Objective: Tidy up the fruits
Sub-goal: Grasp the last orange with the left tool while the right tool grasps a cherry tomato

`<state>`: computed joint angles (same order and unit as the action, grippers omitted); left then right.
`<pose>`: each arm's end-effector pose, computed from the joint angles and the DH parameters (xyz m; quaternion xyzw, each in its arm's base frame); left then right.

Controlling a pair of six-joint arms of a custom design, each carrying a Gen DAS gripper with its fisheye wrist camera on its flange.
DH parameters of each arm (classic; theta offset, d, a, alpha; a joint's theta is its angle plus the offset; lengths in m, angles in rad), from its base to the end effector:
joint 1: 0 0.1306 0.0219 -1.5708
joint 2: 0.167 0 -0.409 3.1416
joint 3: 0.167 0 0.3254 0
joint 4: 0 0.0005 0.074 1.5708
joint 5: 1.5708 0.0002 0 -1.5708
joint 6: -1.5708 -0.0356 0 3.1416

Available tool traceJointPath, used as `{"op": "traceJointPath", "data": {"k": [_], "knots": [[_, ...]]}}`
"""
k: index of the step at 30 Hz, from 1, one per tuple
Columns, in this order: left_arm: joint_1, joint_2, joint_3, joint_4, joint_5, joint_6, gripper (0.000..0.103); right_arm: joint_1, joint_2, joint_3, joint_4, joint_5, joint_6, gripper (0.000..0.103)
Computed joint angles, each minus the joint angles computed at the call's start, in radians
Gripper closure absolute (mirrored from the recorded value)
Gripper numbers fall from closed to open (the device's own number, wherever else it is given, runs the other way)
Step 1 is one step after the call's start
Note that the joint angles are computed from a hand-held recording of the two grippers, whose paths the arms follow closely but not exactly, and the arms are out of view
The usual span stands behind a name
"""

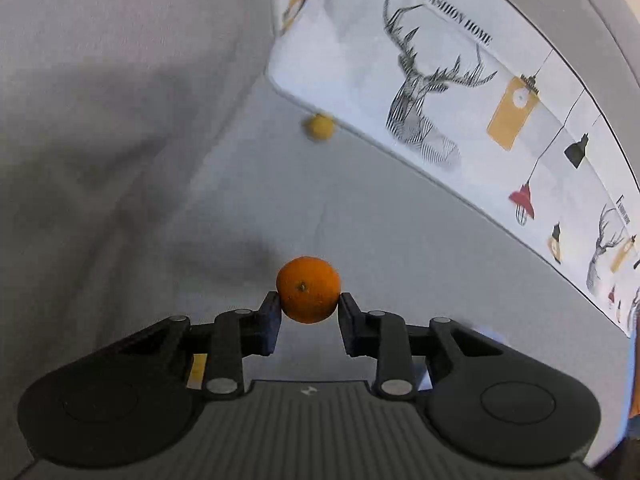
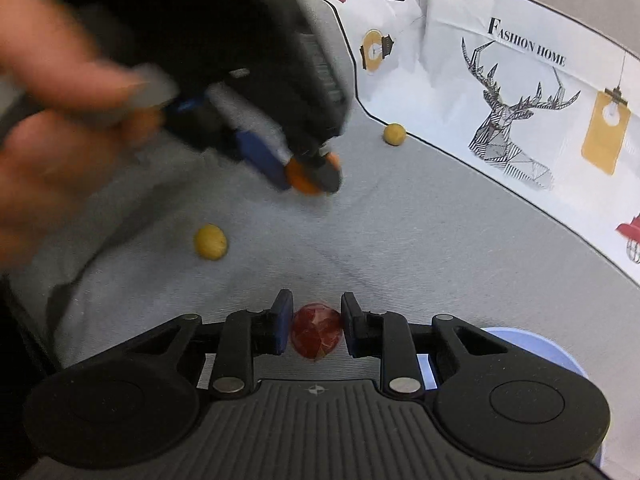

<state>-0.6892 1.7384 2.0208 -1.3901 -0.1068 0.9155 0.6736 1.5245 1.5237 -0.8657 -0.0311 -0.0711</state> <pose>0.4014 -0.3265 0.5096 -0.1219 0.9643 -0.1287 0.1966 0.3649 0.2920 0.4527 -0.2836 0.8947 0.1391 0.3159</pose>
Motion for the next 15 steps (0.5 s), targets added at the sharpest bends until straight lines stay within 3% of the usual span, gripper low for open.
{"op": "traceJointPath", "data": {"k": [5,15], "knots": [[0.025,0.005,-0.035,-0.071,0.055,0.021,0.068,-0.004,0.009,0.01,-0.039,-0.01,-0.033,0.075],[0.014,0.061,0.028,-0.13,0.022,-0.026,0.06,0.005,0.028,0.007,-0.057,0.005,-0.037,0.075]]}}
